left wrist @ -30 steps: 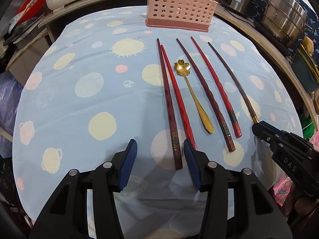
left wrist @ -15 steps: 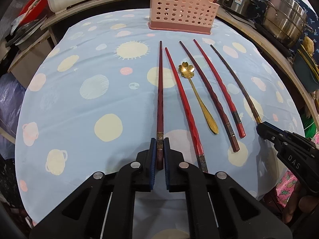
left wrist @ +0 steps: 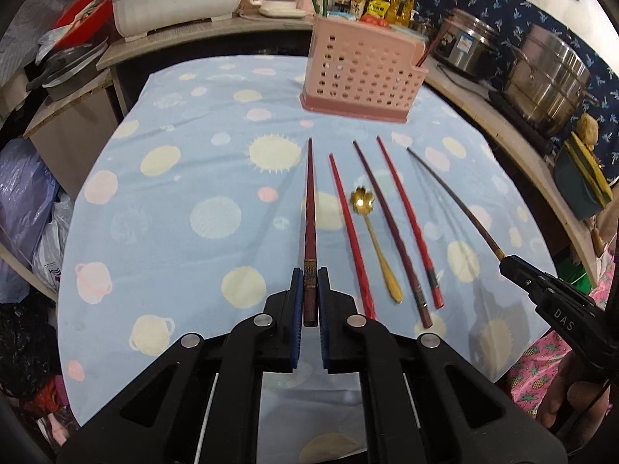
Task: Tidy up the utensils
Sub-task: 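Lift both chopsticks and carry them over the pink holder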
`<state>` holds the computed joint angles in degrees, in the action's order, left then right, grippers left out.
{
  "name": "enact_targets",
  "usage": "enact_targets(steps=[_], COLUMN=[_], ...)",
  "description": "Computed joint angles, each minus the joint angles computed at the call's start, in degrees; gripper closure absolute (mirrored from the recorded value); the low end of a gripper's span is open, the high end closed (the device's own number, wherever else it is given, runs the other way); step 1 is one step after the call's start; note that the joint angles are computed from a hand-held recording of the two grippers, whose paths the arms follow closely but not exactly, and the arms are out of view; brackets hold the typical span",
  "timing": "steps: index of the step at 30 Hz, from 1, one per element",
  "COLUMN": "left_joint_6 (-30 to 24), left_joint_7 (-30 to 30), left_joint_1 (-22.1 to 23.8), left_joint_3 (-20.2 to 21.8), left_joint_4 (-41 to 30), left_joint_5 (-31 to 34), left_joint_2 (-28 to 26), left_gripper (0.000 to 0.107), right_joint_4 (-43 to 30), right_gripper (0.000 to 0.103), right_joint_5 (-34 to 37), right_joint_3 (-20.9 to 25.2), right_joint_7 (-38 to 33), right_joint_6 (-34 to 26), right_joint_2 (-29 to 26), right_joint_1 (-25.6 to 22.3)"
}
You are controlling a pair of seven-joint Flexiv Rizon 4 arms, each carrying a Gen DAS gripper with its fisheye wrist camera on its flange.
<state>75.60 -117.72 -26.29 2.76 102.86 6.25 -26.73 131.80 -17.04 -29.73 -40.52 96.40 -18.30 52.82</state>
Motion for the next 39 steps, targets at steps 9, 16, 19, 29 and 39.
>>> enact_targets(steps=[9, 16, 19, 29, 39], left_joint_6=[1.4, 1.1, 0.5, -2.2, -3.5], left_joint_7=[0.7, -0.3, -0.7, -0.1, 1.0], left_joint_1=[0.3, -1.0, -1.3, -0.6, 0.6], left_joint_3=[0.2, 2.5, 3.2, 3.8, 4.2], left_joint_4=[-3.2, -10.1, -13.1, -24.8, -38.4], left_joint_5=[0.2, 2.4, 3.3, 4.5, 3.4], left_joint_2=[1.2, -0.3, -1.0, -5.0, -9.8], left_gripper=[0.1, 0.1, 0.1, 0.1, 0.1], right_joint_4=[-1.9, -6.4, -8.2, -17.5, -29.5], right_gripper=[0.096, 0.096, 0.096, 0.096, 0.096], right_joint_5=[1.9, 3.8, 4.4, 4.2, 2.4], right_joint_3=[-8.7, -10.7, -11.8, -7.2, -4.1], right_joint_7=[-2.9, -5.6, -6.7, -8.0, -5.9], right_joint_6=[2.2, 3.0, 3.1, 2.1, 2.1], right_joint_2=[2.7, 2.5, 1.9, -0.8, -5.3], right_joint_1=[6.6, 7.3, 7.7, 0.6, -5.8])
